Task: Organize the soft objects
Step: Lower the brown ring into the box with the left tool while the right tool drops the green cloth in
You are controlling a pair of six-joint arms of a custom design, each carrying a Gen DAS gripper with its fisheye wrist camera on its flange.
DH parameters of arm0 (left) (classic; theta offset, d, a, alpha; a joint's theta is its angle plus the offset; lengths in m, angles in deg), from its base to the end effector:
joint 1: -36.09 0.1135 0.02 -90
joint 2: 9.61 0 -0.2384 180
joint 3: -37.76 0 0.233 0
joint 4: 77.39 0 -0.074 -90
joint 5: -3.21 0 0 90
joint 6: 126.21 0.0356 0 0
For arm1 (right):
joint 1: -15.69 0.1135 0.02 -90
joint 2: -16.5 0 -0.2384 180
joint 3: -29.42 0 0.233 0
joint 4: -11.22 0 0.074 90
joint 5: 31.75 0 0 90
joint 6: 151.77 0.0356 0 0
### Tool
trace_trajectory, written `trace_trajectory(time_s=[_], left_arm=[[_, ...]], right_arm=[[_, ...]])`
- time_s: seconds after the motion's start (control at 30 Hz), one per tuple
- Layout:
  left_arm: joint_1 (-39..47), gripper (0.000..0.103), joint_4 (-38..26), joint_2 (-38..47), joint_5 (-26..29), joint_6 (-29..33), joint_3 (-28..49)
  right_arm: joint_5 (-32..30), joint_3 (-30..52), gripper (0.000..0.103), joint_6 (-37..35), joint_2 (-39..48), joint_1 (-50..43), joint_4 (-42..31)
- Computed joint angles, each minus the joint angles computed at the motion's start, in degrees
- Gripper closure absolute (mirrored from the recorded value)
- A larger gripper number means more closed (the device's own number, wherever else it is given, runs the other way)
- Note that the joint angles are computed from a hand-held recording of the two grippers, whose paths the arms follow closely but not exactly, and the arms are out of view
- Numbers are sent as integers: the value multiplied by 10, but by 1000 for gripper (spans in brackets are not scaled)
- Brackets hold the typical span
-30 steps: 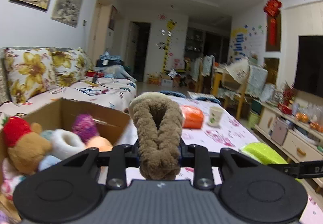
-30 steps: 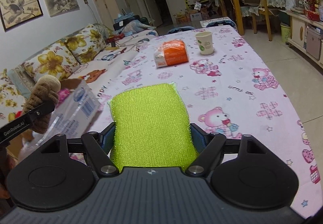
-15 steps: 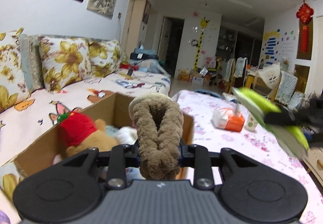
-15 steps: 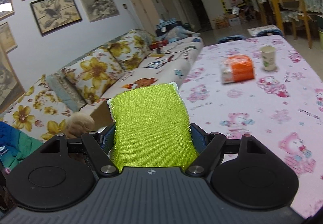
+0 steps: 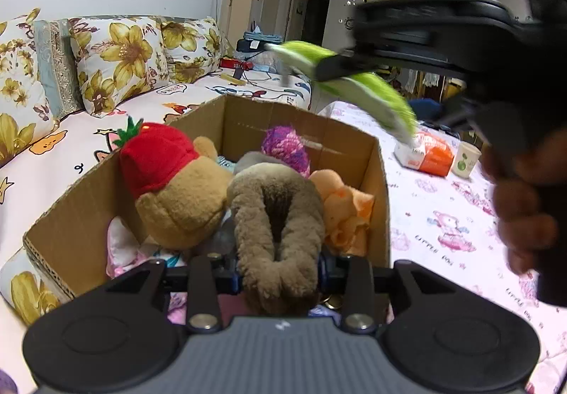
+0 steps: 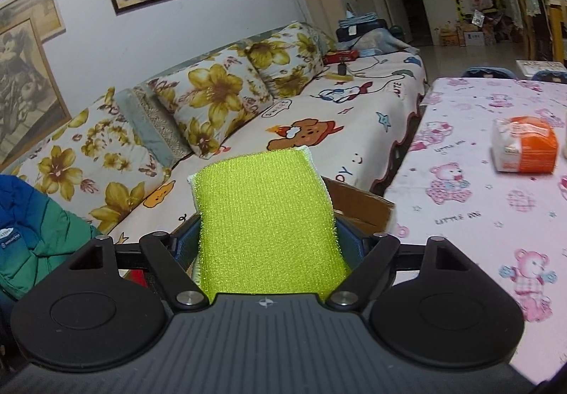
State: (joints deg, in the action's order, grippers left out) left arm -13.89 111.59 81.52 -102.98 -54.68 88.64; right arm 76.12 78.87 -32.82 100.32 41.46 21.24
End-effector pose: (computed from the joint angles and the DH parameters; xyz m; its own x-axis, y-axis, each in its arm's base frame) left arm 0.1973 -0.2195 0.1451 -0.5010 0.1236 -0.8566 0.4465 0.8848 -0.1335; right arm 0.2614 0.1140 0.1745 -0.4033 0.3169 -0.8584 0.0379 0.9431 0.3303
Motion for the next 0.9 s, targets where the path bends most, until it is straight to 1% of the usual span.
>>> trace_trajectory(time_s=[0.07, 0.13, 0.2, 0.27, 0.3, 0.37, 0.4, 0.43, 0.5, 0.57, 0.67, 0.77, 0.8, 0.9], left_arm=[[4, 64, -6, 2, 4, 1, 1], [7, 63, -8, 5, 4, 5, 1], [6, 59, -10, 6, 3, 7, 1], [6, 50, -15, 6, 1, 8, 3], [5, 48, -20, 4, -1, 7, 5], [4, 33, -23, 0, -12, 3, 4], [2, 30, -21, -3, -18, 3, 2], [1, 26, -16, -5, -21, 4, -2], [-2, 21, -7, -11, -25, 8, -8], [1, 12, 7, -10, -28, 17, -11], [-5, 10, 18, -11, -42, 22, -15], [-4, 10, 29, -11, -38, 19, -20], [-4, 10, 34, -11, -38, 19, -22], [-4, 10, 40, -10, -37, 21, -24]], right_arm=[[-19, 55, 2, -13, 66, -16, 12], [-31, 77, 0, -20, 93, -19, 19], [-44, 105, 0, -28, 127, -21, 22], [-40, 129, 0, -38, 154, -20, 18], [-37, 137, 0, -38, 164, -20, 15], [-39, 130, 0, -28, 152, -22, 13], [-41, 124, 0, -21, 149, -23, 22], [-36, 98, 0, -14, 123, -18, 26], [-27, 93, 0, -13, 115, -16, 28], [-17, 85, 0, -13, 103, -12, 34], [-8, 76, 0, -22, 93, -4, 50], [0, 116, 0, -44, 107, 5, -13], [-8, 118, 0, -43, 106, 5, -16], [-32, 86, 0, -29, 96, -1, 36]])
